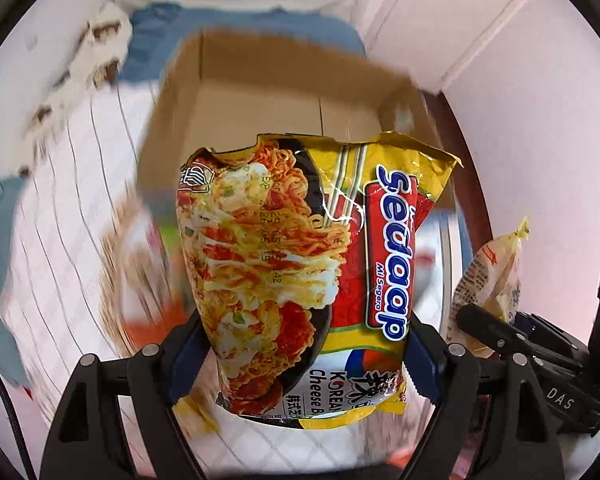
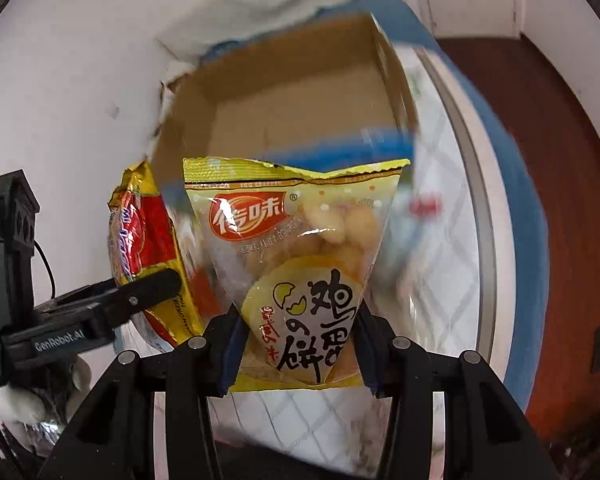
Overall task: Organize snacks
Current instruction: 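Carry both packs over the cardboard box and open both tools to drop them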
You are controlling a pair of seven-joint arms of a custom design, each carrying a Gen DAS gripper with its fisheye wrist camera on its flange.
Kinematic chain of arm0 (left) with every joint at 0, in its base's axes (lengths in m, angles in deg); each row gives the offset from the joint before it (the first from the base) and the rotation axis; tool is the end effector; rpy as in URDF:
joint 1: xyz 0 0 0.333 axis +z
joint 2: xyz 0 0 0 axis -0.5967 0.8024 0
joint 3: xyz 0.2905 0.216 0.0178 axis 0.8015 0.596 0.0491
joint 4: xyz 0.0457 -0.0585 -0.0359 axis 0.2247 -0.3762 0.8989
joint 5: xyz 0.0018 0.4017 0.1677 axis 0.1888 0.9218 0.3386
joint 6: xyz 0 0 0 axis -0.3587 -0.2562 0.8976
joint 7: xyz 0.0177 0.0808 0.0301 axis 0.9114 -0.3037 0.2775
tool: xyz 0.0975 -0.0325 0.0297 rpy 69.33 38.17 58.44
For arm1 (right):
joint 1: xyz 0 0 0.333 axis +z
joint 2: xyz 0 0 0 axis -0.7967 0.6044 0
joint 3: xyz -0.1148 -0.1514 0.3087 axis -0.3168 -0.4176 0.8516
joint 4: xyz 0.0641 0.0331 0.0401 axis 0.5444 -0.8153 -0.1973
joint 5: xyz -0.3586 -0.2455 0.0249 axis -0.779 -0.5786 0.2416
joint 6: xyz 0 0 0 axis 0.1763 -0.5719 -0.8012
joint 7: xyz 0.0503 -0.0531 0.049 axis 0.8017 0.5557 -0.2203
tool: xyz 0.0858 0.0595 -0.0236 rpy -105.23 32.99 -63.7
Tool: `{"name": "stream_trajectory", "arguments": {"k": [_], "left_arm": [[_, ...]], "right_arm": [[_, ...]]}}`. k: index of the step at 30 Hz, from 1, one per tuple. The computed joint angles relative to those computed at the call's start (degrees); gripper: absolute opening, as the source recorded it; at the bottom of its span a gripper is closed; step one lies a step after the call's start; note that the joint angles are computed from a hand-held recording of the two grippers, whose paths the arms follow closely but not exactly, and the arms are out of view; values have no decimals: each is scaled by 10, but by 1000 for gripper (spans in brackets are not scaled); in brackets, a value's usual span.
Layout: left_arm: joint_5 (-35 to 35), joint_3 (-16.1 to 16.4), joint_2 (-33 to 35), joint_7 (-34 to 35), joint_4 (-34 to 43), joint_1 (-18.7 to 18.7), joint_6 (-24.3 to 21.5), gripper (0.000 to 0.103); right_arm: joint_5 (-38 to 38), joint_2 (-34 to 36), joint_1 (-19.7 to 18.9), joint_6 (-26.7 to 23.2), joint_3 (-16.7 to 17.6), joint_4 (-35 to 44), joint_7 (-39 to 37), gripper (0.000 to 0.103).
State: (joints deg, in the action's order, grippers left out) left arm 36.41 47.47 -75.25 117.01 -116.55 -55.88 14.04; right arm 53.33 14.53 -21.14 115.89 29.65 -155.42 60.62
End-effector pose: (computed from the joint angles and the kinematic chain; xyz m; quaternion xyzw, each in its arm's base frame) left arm 0.5741 -0.3788 0.7274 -0.6896 0.7042 -0.1683 0.0163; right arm 0.3977 0.3505 0.7098 -0.6731 0.7029 0.0373 0.2268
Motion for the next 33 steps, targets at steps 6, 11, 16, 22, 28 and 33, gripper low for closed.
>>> {"name": "stream_trajectory", "arguments": {"k": [6,11,16,22,28,33], "left_arm": [[60,8,58,15,62,-11,-25,84],[42,9,119,31,89,-3,-48,84],[19,9,184,32,135,5,-88,84],[14,12,267,31,243,-12,-154,84],[13,22,321,24,334,-30,-204,85],[5,20,299,29,296,-22,-182,89]], "right_arm": [[-34,142,-32,-13,-4,151,-49,50],[-27,271,-64,-50,5,278,-77,50],[-22,358,-85,-91,16,361,-87,50],[-17,421,-95,-119,24,409,-102,50],[-9,473,-101,-128,30,457,-122,66],[-23,469,-93,-141,28,457,-126,94]]}}
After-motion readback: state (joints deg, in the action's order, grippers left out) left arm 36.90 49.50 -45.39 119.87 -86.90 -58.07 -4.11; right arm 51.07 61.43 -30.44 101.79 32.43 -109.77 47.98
